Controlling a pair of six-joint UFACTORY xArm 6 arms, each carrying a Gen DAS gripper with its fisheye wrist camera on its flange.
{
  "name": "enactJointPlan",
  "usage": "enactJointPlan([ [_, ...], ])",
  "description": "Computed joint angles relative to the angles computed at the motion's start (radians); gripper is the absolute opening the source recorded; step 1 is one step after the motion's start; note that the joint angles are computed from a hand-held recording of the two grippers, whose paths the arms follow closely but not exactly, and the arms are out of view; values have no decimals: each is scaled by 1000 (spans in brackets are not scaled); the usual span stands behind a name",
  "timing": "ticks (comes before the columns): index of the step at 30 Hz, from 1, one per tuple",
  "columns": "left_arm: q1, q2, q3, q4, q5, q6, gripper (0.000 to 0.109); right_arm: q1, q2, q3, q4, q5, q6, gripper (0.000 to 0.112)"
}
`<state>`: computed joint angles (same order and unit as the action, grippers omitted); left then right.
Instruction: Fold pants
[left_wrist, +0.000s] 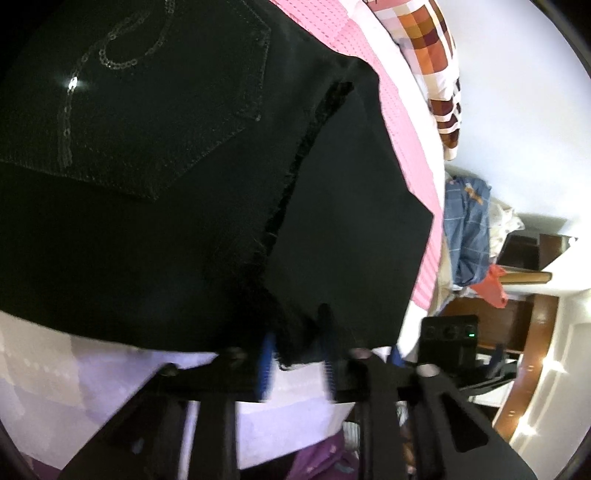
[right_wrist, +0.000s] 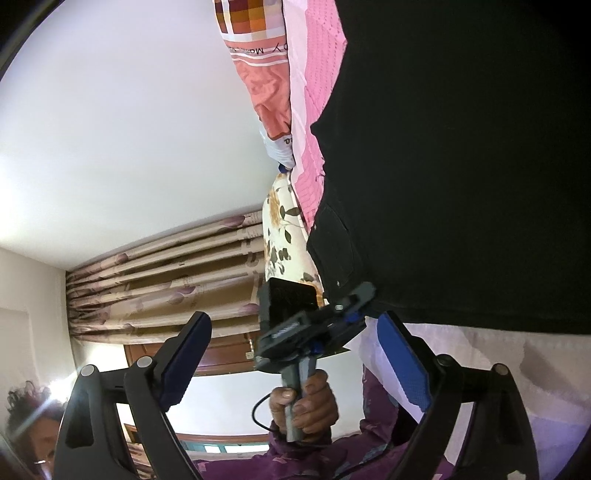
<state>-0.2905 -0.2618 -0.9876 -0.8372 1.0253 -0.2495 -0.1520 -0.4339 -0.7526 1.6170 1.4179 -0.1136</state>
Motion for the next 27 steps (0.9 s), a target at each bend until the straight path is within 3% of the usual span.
enactJointPlan([
  [3, -18, -2, -6, 43, -38, 2, 9, -21, 36, -71, -50, 9, -14, 90],
  [5, -55, -15, -29, 137, -91, 6, 9, -40, 77, -149, -93, 16, -40, 90],
  [7, -110, -34, -52, 255, -189, 28, 9, -53, 121, -234, -119, 8, -64, 90],
  [9, -164, -73, -21, 355, -356, 63, 9, -61, 147, -274, -111, 2, -75, 90],
  [11, -186, -100, 9, 476, -418, 90, 9, -61, 170, -306, -105, -3, -85, 90],
  [15, -122, -72, 46, 329, -238, 86, 8, -41, 219, -353, -154, -1, -103, 90],
  [19, -77, -85, 90, 237, -228, 96, 8, 2, 332, -477, -255, 8, -144, 90],
  [23, -83, -92, 92, 236, -221, 103, 8, 96, 479, -745, -515, -15, -300, 90],
  [27, -81, -86, 91, 223, -220, 107, 9, 196, 619, -997, -691, 64, -491, 88],
])
